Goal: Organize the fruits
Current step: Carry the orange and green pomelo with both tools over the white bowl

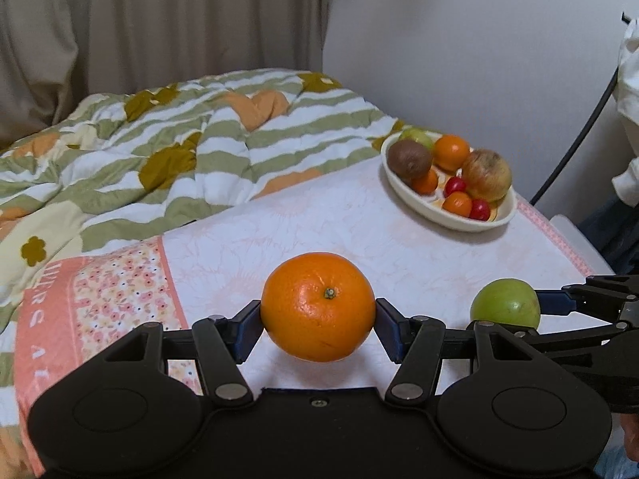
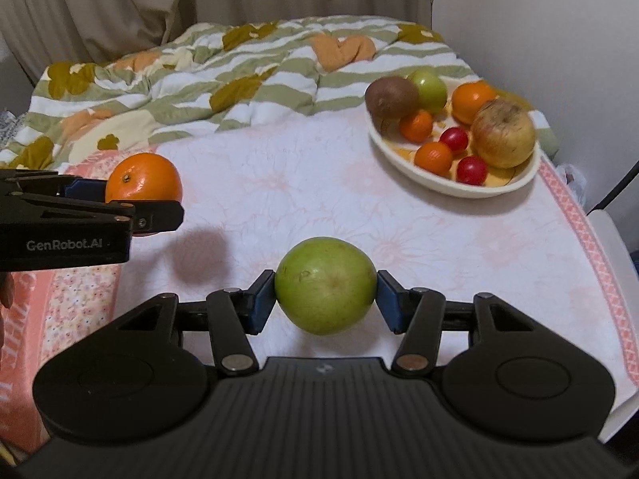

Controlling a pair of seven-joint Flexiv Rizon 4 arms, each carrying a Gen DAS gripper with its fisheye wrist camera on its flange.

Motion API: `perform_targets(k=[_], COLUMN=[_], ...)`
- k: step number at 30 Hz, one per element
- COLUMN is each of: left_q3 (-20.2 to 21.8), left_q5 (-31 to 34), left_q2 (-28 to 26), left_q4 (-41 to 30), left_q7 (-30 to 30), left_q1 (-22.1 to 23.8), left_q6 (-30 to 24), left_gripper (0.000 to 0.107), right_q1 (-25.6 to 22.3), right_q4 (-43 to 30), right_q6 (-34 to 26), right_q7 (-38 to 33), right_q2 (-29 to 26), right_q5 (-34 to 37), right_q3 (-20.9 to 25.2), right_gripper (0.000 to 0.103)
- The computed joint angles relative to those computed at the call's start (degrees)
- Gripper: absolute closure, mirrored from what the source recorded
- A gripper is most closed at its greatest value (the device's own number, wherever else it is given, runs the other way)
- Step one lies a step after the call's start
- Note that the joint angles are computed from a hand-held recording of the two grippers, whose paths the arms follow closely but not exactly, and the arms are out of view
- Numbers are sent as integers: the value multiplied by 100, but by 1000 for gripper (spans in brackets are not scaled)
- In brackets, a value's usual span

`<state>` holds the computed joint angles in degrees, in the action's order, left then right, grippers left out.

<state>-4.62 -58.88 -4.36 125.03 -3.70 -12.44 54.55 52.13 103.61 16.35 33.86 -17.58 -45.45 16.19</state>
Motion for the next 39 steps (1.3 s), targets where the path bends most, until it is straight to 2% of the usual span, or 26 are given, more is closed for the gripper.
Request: perform_targets(k=[5,13,19,22,29,33,39], left_q3=[38,-11,-128,-238,-423,-520,-705], left_q5=[-215,-515,-863,-1143,-1536,-1462,-745], left_q2=[487,1209,1427,1363,946,623,109], left_q4=[376,989,1189,1204,957,727,377], left_q7=[-246,-1008,-1466,-1625,-1911,-2025,-2470], left_q1=[-204,-929,-1604,-1986,-2554,-2629,-2370], left_q6=[237,1209,2035,2554,3321,3535,3444], left_gripper=[43,43,43,43,43,43,43], right_q1=[30,-185,-465,-631,-1100,-1424,-1916], right_q4=[348,1174,1856,2170,2769,3036,3318], right_q6=[-173,-96,51,191,593,845,1272], right_q7=[19,-210,-518,-735,-1353,-1602,-1781], right_q2=[435,1323,2090,2451,3205,3535,3783], right_q5=[-140,-238,-198,-150,-50,-68,-160], right_q3=[169,607,913,1027,1140,1125,1023], right_gripper=[34,34,34,34,34,34,34])
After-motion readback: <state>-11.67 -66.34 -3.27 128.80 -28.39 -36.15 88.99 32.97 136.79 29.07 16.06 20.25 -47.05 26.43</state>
